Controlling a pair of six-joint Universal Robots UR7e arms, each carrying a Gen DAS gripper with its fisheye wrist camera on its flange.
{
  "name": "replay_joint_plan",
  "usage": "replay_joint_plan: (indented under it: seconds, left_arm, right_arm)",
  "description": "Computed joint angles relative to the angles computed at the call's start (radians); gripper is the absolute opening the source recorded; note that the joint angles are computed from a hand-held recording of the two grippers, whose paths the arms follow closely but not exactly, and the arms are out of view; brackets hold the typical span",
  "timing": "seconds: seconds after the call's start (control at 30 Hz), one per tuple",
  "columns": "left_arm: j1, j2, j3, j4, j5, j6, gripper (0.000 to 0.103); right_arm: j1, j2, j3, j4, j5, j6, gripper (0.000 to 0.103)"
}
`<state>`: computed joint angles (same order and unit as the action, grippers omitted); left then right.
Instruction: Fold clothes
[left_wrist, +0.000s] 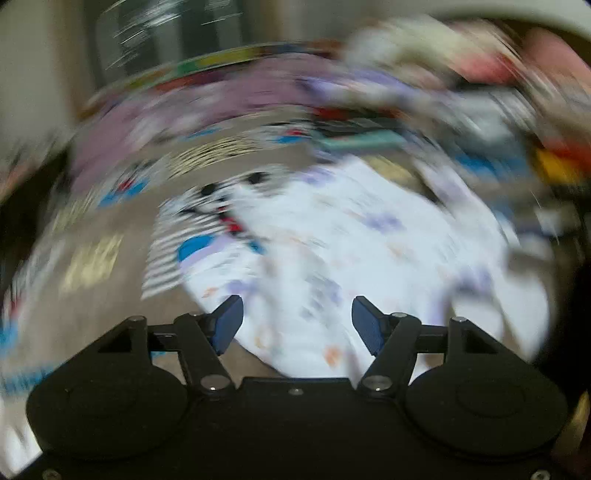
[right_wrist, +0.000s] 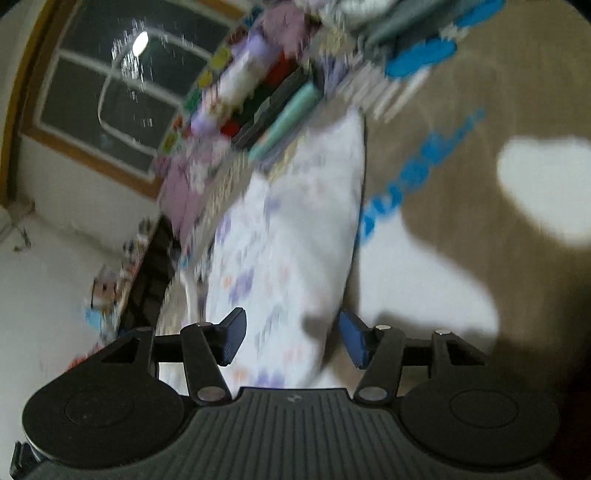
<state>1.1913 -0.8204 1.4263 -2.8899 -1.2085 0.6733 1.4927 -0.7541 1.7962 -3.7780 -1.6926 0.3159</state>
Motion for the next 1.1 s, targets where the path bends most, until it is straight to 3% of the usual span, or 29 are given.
replay_joint_plan:
  seconds: [0.07,0.17,0.3,0.4,0.6,0.7,0.8,0.87,0.9,0.93,0.97,1.1]
  left_arm:
    - [0.023,0.035,-0.073,0.035,-0.033,-0.189,0.066]
    - [0.063,0.100,-0.181,0.091,-0.092,-0.445,0.064]
    - [0.088,0.167,-0.256,0.087,-0.084,-0.563,0.063]
    - [0.109,0.206,-0.310,0.120,-0.085,-0.636,0.062]
    - [0.144,0.286,-0.441,0.176,-0.126,-0.684,0.058]
    - [0.155,0.332,-0.527,0.200,-0.147,-0.705,0.055]
    - [0.158,0.372,-0.606,0.237,-0.140,-0.692,0.045]
    - [0.161,0.395,-0.653,0.264,-0.134,-0.682,0.029]
    - [0.162,0.405,-0.674,0.276,-0.131,-0.676,0.023]
    - [0.160,0.405,-0.672,0.268,-0.121,-0.666,0.013]
    - [0.156,0.396,-0.650,0.242,-0.105,-0.651,0.010]
    - [0.125,0.335,-0.501,0.055,-0.026,-0.525,0.007]
  right_arm:
    - [-0.026,0.015,-0.039,-0.029,0.002,-0.008,0.057]
    - [-0.078,0.042,-0.090,-0.041,0.045,0.055,0.057]
    - [-0.139,0.069,-0.130,-0.077,0.132,0.120,0.055]
    - [-0.164,0.085,-0.190,-0.034,0.207,0.108,0.056]
    - [-0.177,0.101,-0.322,0.142,0.261,-0.005,0.055]
    - [-0.173,0.115,-0.366,0.177,0.250,-0.049,0.051]
    - [-0.165,0.135,-0.406,0.202,0.233,-0.111,0.048]
    - [-0.163,0.141,-0.417,0.211,0.224,-0.135,0.039]
    - [-0.165,0.141,-0.416,0.212,0.222,-0.130,0.029]
    - [-0.168,0.142,-0.414,0.207,0.224,-0.119,0.019]
    - [-0.174,0.142,-0.409,0.192,0.233,-0.096,0.013]
    - [-0.181,0.142,-0.369,0.075,0.253,-0.069,0.009]
